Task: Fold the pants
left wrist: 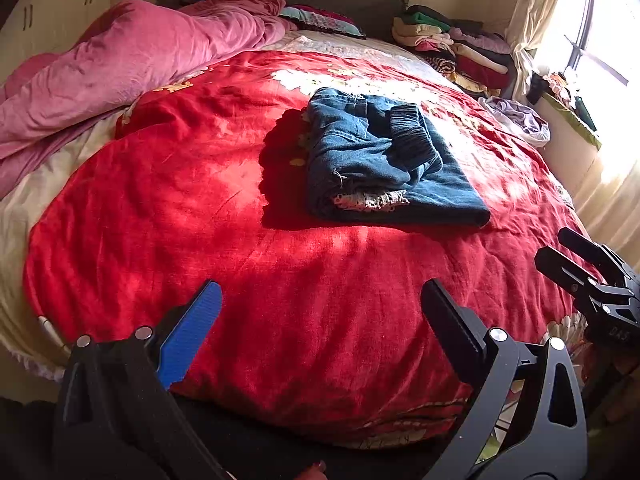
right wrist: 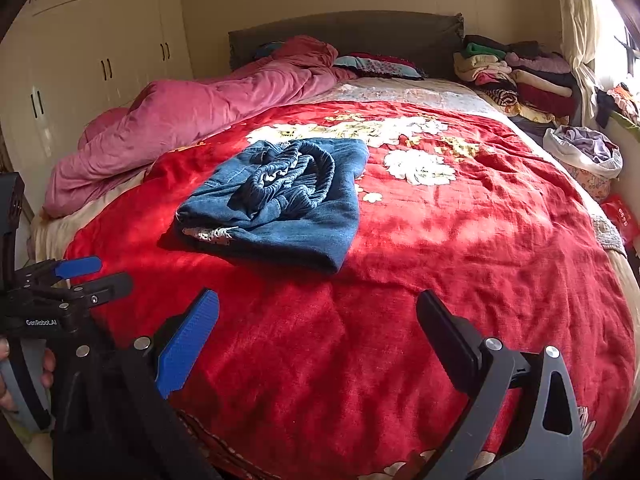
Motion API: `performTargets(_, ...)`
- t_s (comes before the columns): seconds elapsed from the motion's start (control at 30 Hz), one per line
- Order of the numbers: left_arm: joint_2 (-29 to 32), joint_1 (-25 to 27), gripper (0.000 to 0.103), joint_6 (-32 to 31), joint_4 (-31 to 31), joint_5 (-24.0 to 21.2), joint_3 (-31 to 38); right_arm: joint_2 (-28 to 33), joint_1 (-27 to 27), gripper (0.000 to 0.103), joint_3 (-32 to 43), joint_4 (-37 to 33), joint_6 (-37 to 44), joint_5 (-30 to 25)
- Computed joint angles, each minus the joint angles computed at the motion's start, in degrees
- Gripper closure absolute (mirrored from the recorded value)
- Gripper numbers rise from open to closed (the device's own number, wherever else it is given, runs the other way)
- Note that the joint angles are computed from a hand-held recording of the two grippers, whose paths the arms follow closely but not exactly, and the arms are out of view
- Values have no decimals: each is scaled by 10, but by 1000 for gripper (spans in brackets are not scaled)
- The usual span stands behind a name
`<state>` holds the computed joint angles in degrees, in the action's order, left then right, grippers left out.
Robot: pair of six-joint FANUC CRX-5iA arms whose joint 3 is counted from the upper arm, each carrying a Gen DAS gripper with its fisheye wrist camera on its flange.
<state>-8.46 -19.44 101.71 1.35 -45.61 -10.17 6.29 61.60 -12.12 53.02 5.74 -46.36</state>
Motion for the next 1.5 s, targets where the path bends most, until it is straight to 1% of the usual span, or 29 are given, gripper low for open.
performTargets(1.0, -1, 3, 10, -5, 3, -2, -1, 2, -1, 4, 3, -4, 3, -5)
performTargets(1.5, 1, 2, 10, 2, -8, -7, 4, 3, -2, 4, 2, -2, -2, -9)
